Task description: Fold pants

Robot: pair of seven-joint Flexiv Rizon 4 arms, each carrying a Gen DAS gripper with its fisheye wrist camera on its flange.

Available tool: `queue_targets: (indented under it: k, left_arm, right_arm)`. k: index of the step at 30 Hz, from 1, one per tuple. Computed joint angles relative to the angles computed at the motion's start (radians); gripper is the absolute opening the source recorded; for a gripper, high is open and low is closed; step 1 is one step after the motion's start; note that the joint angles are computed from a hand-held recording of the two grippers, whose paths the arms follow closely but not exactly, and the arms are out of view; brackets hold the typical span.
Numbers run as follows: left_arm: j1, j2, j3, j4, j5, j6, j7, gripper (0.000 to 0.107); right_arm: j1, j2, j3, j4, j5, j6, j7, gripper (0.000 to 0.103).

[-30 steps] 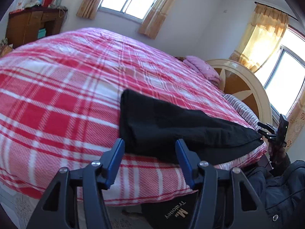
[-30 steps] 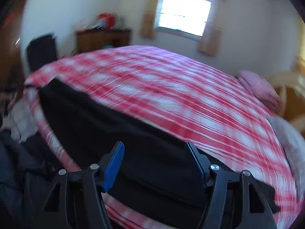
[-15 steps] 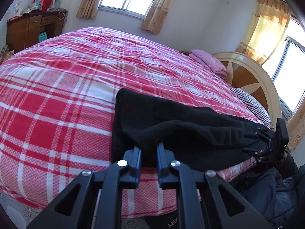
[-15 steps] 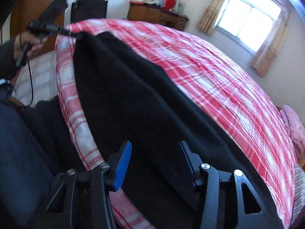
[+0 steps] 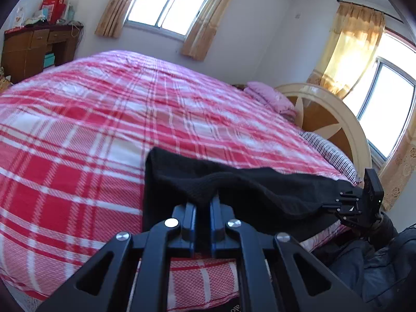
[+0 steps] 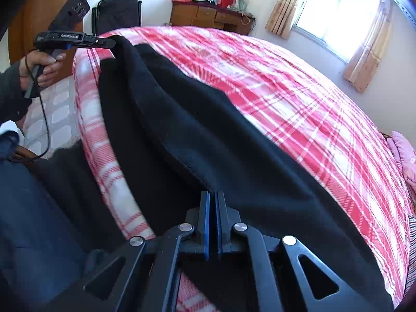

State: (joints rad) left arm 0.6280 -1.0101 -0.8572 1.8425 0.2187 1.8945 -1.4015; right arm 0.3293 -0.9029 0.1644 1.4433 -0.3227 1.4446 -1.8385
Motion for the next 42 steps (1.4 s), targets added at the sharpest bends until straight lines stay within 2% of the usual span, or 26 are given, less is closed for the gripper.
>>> queue_targets:
  k: [4, 13, 16, 19, 22, 25, 29, 32, 35, 40, 42]
  left_arm:
    - [0.048, -0.022, -0.035, 0.016, 0.029, 0.001, 0.008, 0.008]
    - [0.027, -0.045, 0.016, 0.022, -0.007, -0.015, 0.032, 0.008]
    - [0.007, -0.025, 0.043, 0.021, -0.013, -0.026, 0.047, 0.008]
    - [0.021, -0.009, 0.04, 0.038, -0.017, -0.045, 0.067, 0.012]
    - [0.008, 0.05, 0.087, 0.071, -0.036, -0.034, 0.075, 0.017]
    - [-0.041, 0.129, 0.186, 0.103, -0.064, 0.02, 0.046, 0.017]
    - [-0.031, 0.16, 0.217, 0.126, -0.055, 0.101, -0.036, 0.017]
    - [-0.048, 0.164, 0.223, 0.101, -0.024, 0.135, -0.082, 0.017]
    - [-0.1, 0.162, 0.217, 0.036, 0.021, 0.081, -0.076, 0.017]
    - [-0.183, 0.066, 0.134, -0.105, 0.008, -0.098, 0.035, 0.021]
    - [-0.21, 0.021, 0.103, -0.15, -0.009, -0.165, 0.097, 0.021]
  right_arm:
    - [-0.026, 0.028, 0.047, 0.035, 0.013, -0.018, -0.03, 0.004]
    - [-0.026, -0.019, 0.073, -0.022, 0.053, -0.145, -0.083, 0.004]
    - [-0.012, -0.023, 0.058, -0.03, 0.058, -0.16, -0.096, 0.004]
    - [-0.033, -0.031, 0.09, -0.063, 0.084, -0.211, -0.124, 0.004]
    - [-0.032, -0.028, 0.095, -0.074, 0.104, -0.23, -0.15, 0.004]
    - [-0.038, -0.023, 0.102, -0.073, 0.129, -0.235, -0.173, 0.004]
    - [-0.066, -0.023, 0.138, -0.11, 0.181, -0.266, -0.212, 0.005]
    - [-0.106, -0.038, 0.203, -0.184, 0.252, -0.333, -0.256, 0.005]
    - [-0.132, -0.069, 0.26, -0.3, 0.333, -0.442, -0.292, 0.005]
    - [-0.163, -0.18, 0.377, -0.597, 0.497, -0.704, -0.31, 0.005]
    - [-0.123, -0.219, 0.346, -0.696, 0.518, -0.729, -0.25, 0.005]
